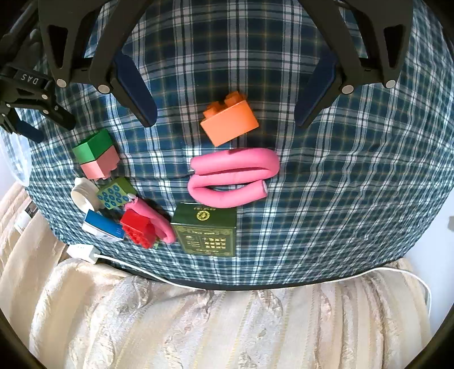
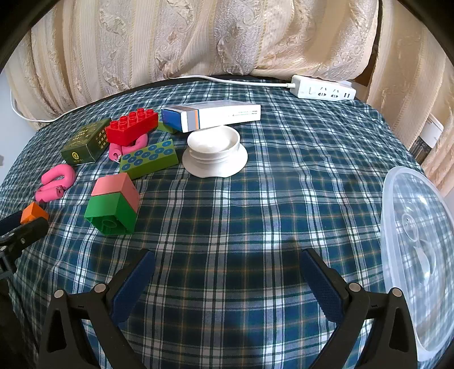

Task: Organize objects
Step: 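Grasp the orange block with the left tool while the right tool grasps the pink-green stacked block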

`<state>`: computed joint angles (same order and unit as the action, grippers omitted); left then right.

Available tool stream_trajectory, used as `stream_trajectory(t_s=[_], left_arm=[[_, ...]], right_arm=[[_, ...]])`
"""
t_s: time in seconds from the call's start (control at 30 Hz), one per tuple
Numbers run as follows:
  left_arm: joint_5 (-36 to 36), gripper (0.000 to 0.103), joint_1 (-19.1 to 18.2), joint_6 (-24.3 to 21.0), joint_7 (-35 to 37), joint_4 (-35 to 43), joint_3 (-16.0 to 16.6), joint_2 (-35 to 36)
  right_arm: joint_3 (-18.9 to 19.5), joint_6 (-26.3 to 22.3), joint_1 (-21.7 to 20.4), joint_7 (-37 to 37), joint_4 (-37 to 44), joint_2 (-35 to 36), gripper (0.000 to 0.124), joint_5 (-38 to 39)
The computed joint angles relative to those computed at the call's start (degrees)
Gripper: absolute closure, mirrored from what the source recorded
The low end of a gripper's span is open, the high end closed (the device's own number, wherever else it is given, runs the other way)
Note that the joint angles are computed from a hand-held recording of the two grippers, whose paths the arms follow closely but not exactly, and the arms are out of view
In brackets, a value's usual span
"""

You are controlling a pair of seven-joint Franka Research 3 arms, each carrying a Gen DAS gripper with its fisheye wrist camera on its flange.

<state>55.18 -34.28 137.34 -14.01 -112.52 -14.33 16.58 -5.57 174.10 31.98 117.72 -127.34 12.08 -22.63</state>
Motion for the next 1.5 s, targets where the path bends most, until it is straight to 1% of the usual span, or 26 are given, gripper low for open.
stream_trajectory(t_s=[0.27, 0.37, 0.43, 0.47, 0.53, 0.57, 0.63, 0.7, 0.73, 0.8, 0.87, 0.97, 1.03, 1.13, 1.17, 1.23, 1.3, 1.4, 1.47, 1.5], left_arm=[[-0.33, 0.017, 0.68, 0.93, -2.51, -2.42, -0.29, -1.71], [-1.30, 0.024, 0.83, 0.64, -1.70, -2.33, -0.67, -1.55], [-2.32, 0.033, 0.67, -0.87, -0.54, -1.41, -0.81, -0.97], [-2.56, 0.036, 0.51, -1.57, -0.36, -0.98, -0.79, -0.74], [-2.54, 0.043, 0.37, -1.89, -0.80, -0.86, -0.59, -0.71], [-2.37, 0.046, 0.30, -1.84, -1.28, -1.03, -0.52, -0.86], [-1.70, 0.056, 0.35, -1.01, -2.47, -1.76, -0.39, -1.35], [-0.81, 0.062, 0.43, 0.07, -3.78, -2.66, -0.38, -1.95], [-0.67, 0.064, 0.49, 0.25, -4.06, -2.84, -0.46, -2.10], [-0.55, 0.064, 0.61, 0.37, -4.14, -2.77, -0.60, -2.10], [-0.30, 0.064, 0.49, 0.04, -4.34, -2.74, -0.71, -2.19], [0.12, 0.064, 0.09, -1.64, -4.16, -2.05, -0.86, -2.04], [0.50, 0.064, -0.19, -2.61, -4.26, -1.61, -0.97, -1.98], [0.79, 0.064, -0.20, -3.02, -4.42, -1.60, -1.04, -2.11], [0.86, 0.064, -0.26, -3.29, -4.48, -1.50, -1.08, -2.08], [1.02, 0.064, -0.40, -3.87, -4.60, -1.37, -1.17, -2.09], [1.28, 0.064, -0.52, -4.29, -4.68, -1.22, -1.23, -2.07], [1.42, 0.064, -0.59, -4.44, -4.75, -0.99, -1.31, -1.95], [1.41, 0.064, -0.62, -4.51, -4.86, -1.00, -1.33, -1.94], [1.44, 0.064, -0.62, -4.50, -4.87, -1.07, -1.33, -1.97]], right_arm=[[0.11, -0.20, -0.09, -0.20, 0.11, 0.00, 0.021, 0.25], [0.16, -0.20, -0.13, -0.30, 0.12, 0.00, 0.021, 0.32], [0.26, -0.20, -0.20, -0.42, 0.10, -0.01, 0.021, 0.47], [0.24, -0.23, -0.17, -0.43, 0.12, -0.02, 0.021, 0.45], [0.51, -0.34, -0.39, -0.85, 0.08, -0.08, 0.021, 0.81], [0.70, -0.48, -0.53, -1.14, 0.16, -0.06, 0.021, 1.04], [0.77, -0.24, -0.53, -1.38, -0.08, -0.32, 0.021, 1.02], [-0.64, 1.13, 0.66, 0.26, -0.87, -0.92, 0.022, -1.01], [-1.15, 2.21, 1.13, 1.02, -1.52, -1.46, 0.022, -1.98], [-0.91, 3.90, 1.10, 0.93, -2.56, -2.40, 0.022, -2.23], [0.26, 6.00, 0.52, -0.73, -3.49, -3.32, 0.023, -1.06], [3.77, 7.94, -1.45, -5.99, -3.76, -3.74, 0.023, 4.26], [7.72, 8.07, -4.10, -10.59, -3.11, -3.27, 0.024, 9.11], [15.66, 6.37, -9.85, -18.40, -0.88, -1.65, 0.030, 17.43], [17.52, 5.65, -11.27, -20.62, -0.09, -1.06, 0.034, 19.75], [19.66, 4.27, -12.42, -23.81, 1.74, 0.34, 0.040, 23.26], [19.02, 3.39, -11.32, -25.00, 2.92, 1.21, 0.045, 24.77], [16.67, 2.07, -8.49, -25.77, 4.69, 2.40, 0.054, 25.95], [16.34, 1.29, -7.72, -27.38, 5.70, 3.03, 0.061, 27.72], [15.87, 1.17, -7.11, -27.94, 5.99, 3.22, 0.063, 28.40]])
